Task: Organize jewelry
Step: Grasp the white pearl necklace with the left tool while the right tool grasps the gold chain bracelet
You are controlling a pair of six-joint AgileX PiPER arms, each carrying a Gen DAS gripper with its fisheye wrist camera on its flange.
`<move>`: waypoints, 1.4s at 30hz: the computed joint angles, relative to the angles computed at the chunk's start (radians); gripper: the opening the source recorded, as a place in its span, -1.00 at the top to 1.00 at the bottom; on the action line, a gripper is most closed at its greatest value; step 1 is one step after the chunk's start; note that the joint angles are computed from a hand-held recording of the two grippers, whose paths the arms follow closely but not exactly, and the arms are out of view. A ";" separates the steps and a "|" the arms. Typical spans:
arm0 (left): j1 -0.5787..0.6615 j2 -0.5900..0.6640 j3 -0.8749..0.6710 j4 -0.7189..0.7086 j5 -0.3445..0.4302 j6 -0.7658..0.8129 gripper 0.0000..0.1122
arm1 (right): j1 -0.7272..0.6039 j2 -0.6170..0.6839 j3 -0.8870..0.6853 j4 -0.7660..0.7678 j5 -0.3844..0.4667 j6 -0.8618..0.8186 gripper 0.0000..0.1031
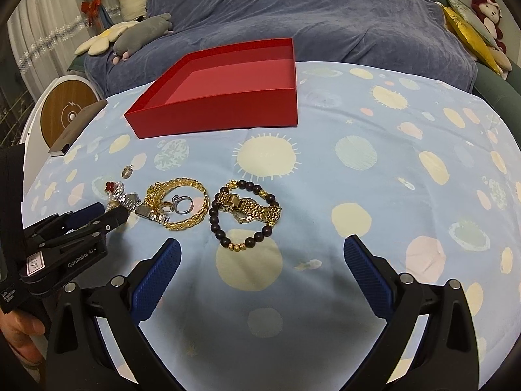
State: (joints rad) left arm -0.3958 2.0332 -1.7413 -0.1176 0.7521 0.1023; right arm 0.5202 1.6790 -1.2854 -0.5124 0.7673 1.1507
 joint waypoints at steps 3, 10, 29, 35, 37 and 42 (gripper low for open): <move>0.009 0.002 -0.010 -0.028 0.012 0.022 0.77 | 0.003 0.003 -0.005 0.001 -0.001 -0.008 -0.89; 0.037 -0.057 0.024 -0.093 -0.013 0.063 0.81 | 0.009 0.009 -0.024 0.005 -0.008 -0.027 -0.89; 0.113 -0.113 -0.002 -0.214 0.014 0.097 0.81 | 0.014 0.168 -0.168 0.260 -0.102 -0.288 -0.01; 0.109 -0.095 -0.014 -0.218 0.030 0.101 0.81 | -0.007 0.198 -0.203 0.259 -0.114 -0.280 -0.01; 0.109 -0.095 -0.015 -0.223 0.030 0.105 0.81 | -0.021 0.205 -0.211 0.295 -0.129 -0.294 -0.02; 0.110 -0.095 -0.013 -0.227 0.030 0.106 0.81 | -0.028 0.232 -0.240 0.267 -0.136 -0.254 -0.02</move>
